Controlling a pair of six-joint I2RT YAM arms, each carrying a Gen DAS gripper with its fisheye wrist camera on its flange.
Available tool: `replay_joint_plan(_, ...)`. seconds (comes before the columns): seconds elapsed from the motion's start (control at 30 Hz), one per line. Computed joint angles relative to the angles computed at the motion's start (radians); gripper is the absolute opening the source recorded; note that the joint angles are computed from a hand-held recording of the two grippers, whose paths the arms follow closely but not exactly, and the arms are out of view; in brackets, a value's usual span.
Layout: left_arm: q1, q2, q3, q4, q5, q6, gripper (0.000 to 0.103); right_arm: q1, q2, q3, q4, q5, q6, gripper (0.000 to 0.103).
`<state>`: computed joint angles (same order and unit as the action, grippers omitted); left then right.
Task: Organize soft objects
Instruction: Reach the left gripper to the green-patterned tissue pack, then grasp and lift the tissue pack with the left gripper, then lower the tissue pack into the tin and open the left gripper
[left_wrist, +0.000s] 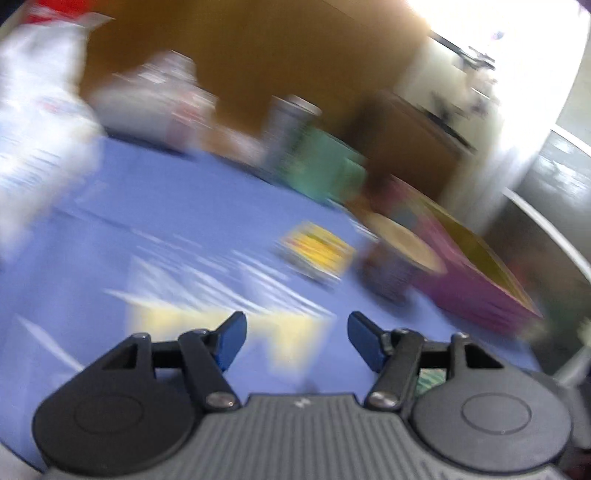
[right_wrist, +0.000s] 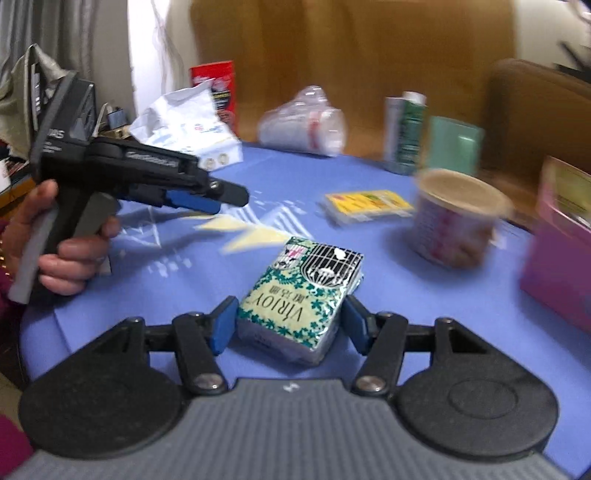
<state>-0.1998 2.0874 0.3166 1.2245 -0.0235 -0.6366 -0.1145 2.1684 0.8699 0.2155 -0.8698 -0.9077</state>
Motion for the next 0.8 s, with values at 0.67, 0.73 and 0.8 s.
replay_joint_plan(0.67,-0.319,0.064,0.883,-0.818,-0.063,0.238,0.053,-0.226,0.089,0.001,0.597,-0.118,0.389,0.059)
replay_joint_plan(0.73,-0.32,0.144,1.05,-0.896,-0.061,0.241,0.054,-0.228,0.116,0.061,0.644,-0.08,0.463,0.059)
replay_joint_plan(0.8,-0.327,0.234,1.23,-0.991,-0.067,0.234,0.06,-0.227,0.148,0.142,0.649,-0.035,0.52,0.059)
